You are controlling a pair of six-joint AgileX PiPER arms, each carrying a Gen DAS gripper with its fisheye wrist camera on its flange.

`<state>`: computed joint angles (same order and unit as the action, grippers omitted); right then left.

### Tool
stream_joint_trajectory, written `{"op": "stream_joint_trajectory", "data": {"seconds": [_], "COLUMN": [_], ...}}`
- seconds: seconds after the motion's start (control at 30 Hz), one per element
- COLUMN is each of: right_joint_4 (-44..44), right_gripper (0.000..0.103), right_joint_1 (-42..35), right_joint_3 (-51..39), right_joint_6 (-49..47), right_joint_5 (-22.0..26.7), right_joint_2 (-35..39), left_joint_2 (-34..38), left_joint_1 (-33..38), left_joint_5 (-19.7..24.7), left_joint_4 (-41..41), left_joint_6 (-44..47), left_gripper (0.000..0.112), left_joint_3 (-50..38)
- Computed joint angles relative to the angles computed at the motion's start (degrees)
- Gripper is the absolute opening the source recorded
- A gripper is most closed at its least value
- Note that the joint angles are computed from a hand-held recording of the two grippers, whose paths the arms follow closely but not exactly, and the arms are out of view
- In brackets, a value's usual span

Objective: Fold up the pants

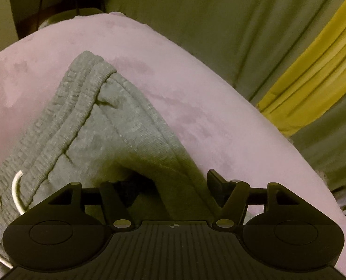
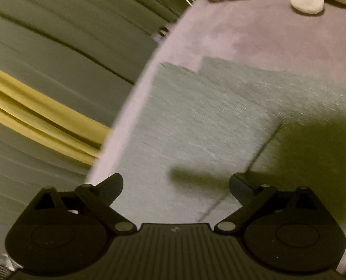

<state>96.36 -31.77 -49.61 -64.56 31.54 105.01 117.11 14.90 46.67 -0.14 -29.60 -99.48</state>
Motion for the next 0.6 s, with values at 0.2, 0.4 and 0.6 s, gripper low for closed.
{"op": "stream_joint_trajectory", "data": {"seconds": [0.2,0.4,0.6], "right_joint_4": [-9.0,-12.8,-9.6], "right_gripper": [0.08,0.082,0.083], "right_joint_1": [1.5,3.1,1.9], "right_joint_3": [-0.1,-1.3,-1.9], "right_joint_6": [9.5,13.8,11.3], "right_joint_5": [-6.0,-6.9,-3.6], "right_joint_2": [-2.1,-1.2,-0.1], "left_joint_2": [0.1,0.9,4.7], "left_joint_1": [0.5,1.3,-0.7], "left_joint_5": [0.4,0.4,5.3], "left_joint_4": [-2.1,-4.1,0.5], "left_joint_6": [3.0,3.0,0.5], "left_gripper": [0.059,0.062,0.073], "left_joint_3": [-0.5,-1.9,-8.1]}}
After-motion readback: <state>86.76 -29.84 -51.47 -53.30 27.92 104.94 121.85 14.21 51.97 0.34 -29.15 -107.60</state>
